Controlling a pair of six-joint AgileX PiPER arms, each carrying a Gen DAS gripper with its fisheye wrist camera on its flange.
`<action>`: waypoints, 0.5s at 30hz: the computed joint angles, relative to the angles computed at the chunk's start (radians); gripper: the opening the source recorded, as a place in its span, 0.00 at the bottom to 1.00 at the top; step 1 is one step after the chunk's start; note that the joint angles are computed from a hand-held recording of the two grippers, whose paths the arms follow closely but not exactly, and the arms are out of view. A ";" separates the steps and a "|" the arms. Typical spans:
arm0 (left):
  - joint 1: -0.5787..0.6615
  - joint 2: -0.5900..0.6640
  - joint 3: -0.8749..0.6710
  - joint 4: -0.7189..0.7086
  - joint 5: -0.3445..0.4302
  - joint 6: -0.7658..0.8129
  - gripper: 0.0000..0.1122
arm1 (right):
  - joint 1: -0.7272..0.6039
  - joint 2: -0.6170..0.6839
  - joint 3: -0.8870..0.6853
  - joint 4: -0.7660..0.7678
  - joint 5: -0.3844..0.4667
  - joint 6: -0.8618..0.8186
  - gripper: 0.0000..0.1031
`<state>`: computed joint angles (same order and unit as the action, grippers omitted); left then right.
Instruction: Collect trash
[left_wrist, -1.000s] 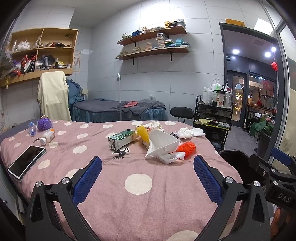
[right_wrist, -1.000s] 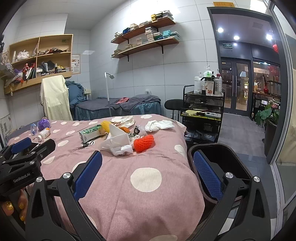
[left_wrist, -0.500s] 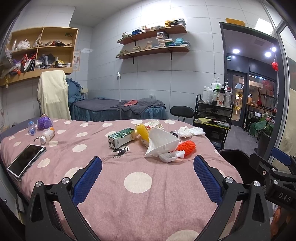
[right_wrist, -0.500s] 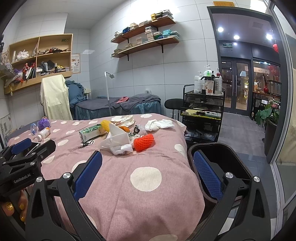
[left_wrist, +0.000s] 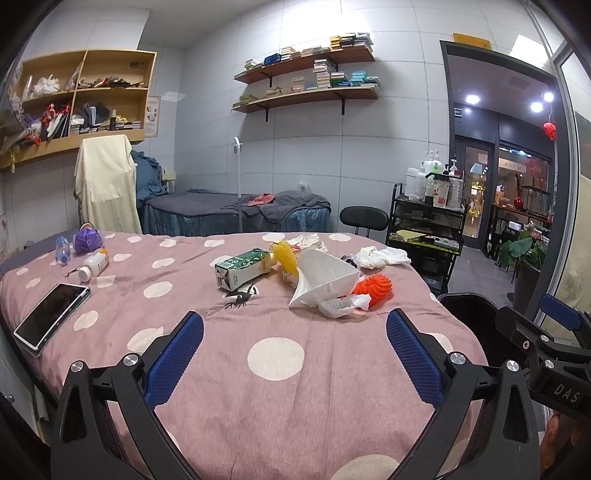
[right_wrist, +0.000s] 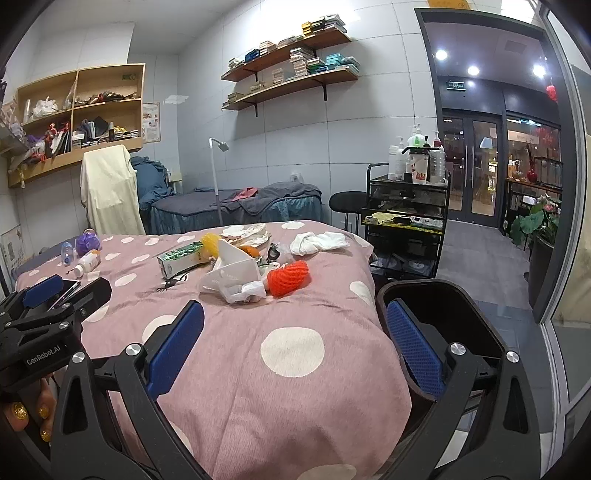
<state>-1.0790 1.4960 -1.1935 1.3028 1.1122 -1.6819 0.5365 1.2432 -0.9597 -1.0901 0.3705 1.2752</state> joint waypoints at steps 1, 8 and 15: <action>0.002 0.001 0.001 -0.003 -0.003 -0.001 0.87 | 0.000 0.002 0.000 0.005 0.000 -0.004 0.95; 0.022 0.000 0.017 -0.030 -0.044 0.007 0.87 | -0.023 0.033 -0.027 0.132 -0.009 -0.132 0.95; 0.126 0.014 0.020 -0.148 -0.183 0.107 0.87 | -0.114 0.156 -0.133 0.559 -0.021 -0.563 0.95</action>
